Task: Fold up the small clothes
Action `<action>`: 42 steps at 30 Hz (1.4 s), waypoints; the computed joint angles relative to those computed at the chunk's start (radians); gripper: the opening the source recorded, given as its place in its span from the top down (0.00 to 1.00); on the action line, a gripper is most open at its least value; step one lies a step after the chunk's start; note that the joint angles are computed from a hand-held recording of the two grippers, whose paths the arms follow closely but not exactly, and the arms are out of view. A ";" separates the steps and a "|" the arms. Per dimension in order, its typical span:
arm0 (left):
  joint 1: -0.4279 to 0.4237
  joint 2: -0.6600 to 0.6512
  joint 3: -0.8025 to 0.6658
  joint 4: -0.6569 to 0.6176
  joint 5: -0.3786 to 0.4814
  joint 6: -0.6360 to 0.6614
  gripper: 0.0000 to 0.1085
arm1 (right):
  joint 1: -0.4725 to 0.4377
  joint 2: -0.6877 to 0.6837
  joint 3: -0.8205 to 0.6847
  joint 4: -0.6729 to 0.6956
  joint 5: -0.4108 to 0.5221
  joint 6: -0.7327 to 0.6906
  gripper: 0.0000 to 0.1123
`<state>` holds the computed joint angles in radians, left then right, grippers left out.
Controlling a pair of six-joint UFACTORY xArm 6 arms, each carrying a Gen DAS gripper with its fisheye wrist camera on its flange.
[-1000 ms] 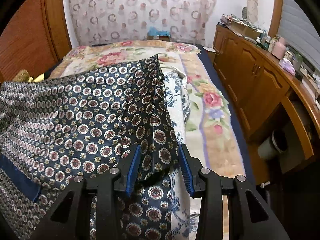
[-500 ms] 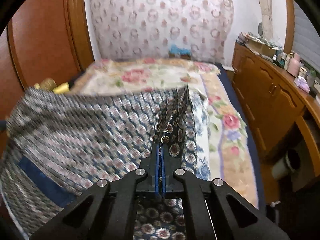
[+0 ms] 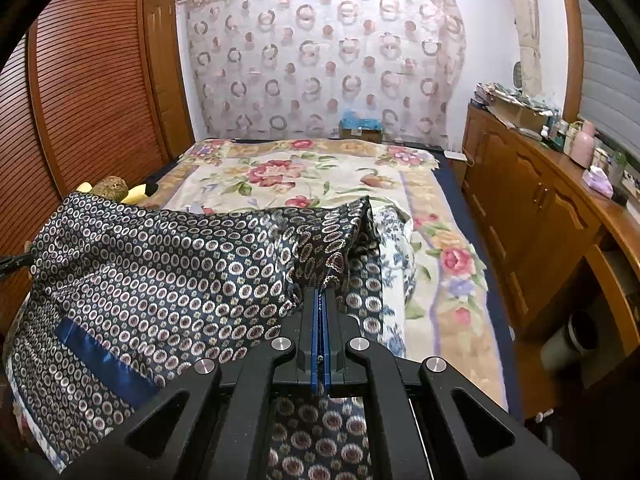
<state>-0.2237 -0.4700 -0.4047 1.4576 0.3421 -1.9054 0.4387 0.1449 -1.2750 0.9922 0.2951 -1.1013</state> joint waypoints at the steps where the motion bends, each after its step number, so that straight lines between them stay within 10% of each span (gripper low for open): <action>1: -0.006 -0.019 0.012 0.000 -0.003 -0.005 0.98 | -0.005 -0.018 0.021 0.015 0.006 -0.016 0.99; 11: -0.052 -0.168 0.104 -0.009 -0.020 -0.043 0.98 | -0.046 -0.143 0.146 0.155 0.050 -0.144 0.99; 25: -0.276 -0.360 0.272 -0.182 0.176 -0.062 0.98 | -0.117 -0.369 0.389 0.184 0.102 -0.235 0.99; 42: -0.373 -0.303 0.280 -0.288 0.276 -0.048 0.98 | -0.048 -0.416 0.472 -0.049 -0.034 0.026 0.98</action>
<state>-0.5969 -0.7734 -0.1246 1.1694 0.6183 -1.9533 0.3910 -0.2708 -0.8028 0.9432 0.2609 -1.0750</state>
